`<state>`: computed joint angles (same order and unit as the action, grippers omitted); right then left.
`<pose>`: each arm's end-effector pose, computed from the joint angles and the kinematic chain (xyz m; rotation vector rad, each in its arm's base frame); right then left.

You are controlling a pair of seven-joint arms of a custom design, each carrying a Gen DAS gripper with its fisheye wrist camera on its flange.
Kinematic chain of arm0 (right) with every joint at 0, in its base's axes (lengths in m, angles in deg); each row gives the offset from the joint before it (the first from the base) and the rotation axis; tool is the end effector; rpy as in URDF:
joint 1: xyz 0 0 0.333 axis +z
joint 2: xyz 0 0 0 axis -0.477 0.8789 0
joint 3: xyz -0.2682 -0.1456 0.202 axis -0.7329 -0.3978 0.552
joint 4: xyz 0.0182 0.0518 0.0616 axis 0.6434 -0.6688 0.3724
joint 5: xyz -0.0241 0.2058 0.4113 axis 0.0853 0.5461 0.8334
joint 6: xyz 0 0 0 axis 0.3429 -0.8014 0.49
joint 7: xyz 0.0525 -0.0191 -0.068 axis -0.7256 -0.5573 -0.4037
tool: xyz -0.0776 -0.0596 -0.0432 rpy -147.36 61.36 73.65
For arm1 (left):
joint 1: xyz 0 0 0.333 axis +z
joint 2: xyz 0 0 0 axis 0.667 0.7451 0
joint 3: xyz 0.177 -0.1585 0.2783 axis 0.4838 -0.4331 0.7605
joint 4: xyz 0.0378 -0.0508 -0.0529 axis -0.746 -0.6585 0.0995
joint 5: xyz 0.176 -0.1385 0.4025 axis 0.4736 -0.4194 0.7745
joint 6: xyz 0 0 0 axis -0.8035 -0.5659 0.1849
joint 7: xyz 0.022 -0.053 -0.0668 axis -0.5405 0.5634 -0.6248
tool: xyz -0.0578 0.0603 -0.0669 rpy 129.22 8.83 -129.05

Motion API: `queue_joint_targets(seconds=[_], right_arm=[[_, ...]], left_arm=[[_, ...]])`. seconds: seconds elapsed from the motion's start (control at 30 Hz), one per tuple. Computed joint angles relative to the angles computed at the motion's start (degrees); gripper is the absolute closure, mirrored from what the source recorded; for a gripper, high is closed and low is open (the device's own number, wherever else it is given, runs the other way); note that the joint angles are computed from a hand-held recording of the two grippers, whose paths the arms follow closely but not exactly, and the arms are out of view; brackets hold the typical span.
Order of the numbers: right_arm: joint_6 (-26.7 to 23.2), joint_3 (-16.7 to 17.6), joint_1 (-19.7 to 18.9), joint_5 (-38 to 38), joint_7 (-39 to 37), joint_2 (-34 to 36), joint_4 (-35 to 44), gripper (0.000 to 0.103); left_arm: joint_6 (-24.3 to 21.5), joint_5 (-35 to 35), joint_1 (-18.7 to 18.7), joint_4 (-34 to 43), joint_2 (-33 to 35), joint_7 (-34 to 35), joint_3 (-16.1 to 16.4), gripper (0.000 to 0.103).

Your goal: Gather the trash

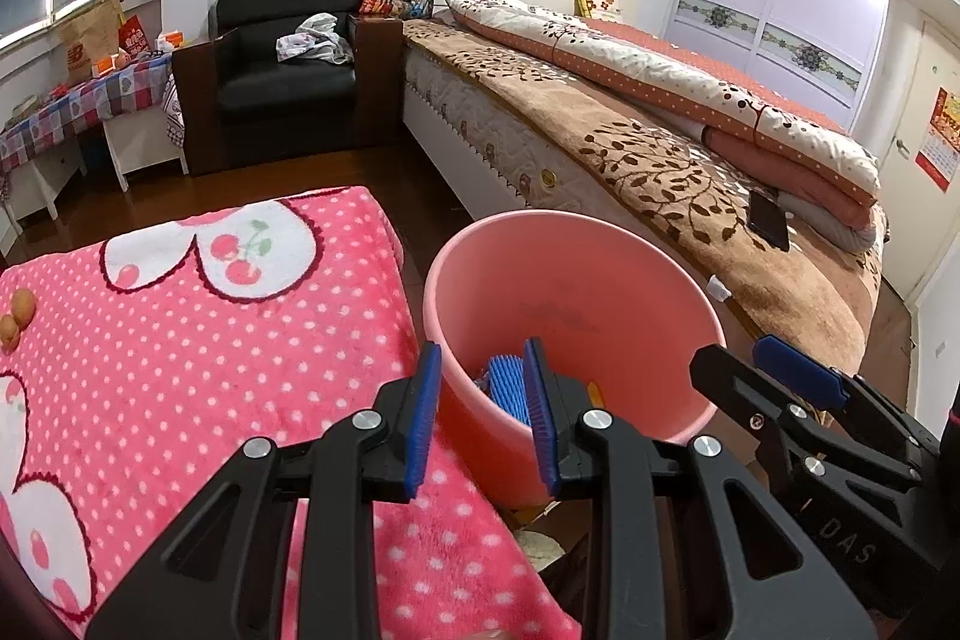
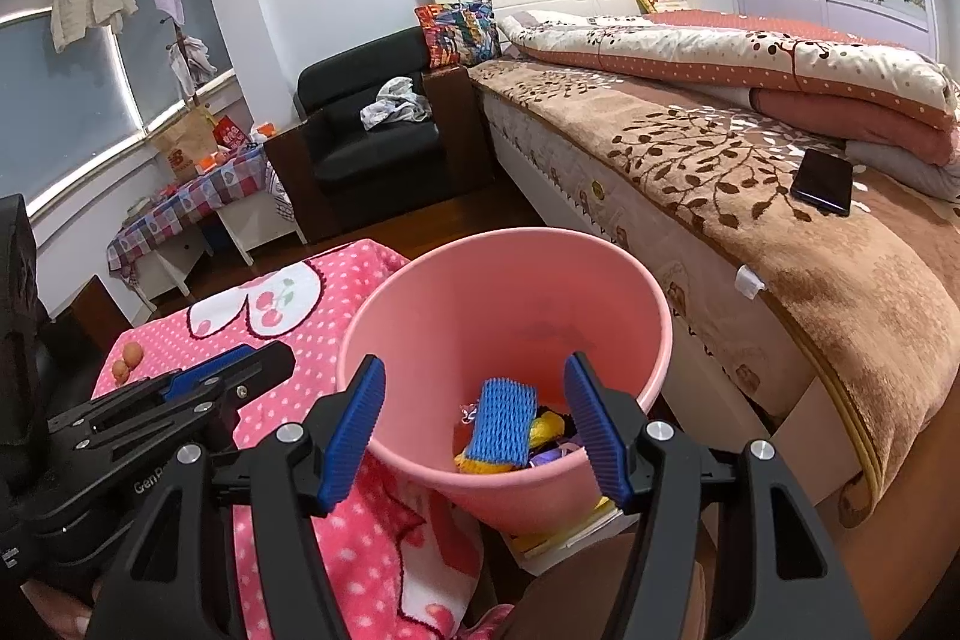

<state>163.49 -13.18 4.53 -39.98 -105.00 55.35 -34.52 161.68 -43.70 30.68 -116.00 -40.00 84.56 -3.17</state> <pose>0.4688 0.4265 0.5252 -0.9667 2.1580 -0.9110 0.6136 -0.2441 0.5331 -1.0332 2.5007 -1.2114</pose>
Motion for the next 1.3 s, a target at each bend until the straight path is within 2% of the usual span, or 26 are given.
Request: queue_joint_targets(seconds=[0.53, 1.3], right_arm=[[-2.1, 0.5, 1.3, -0.6, 0.0, 0.4, 1.1, 0.041], [-3.6, 0.5, 2.2, -0.6, -0.8, 1.0, 2.5, 0.041]], left_arm=[[-1.5, -3.2, -0.3, -2.3, -2.7, 3.6, 1.3, 0.075], [-1.9, -3.6, -0.5, -2.8, -3.3, 4.2, 1.8, 0.075]])
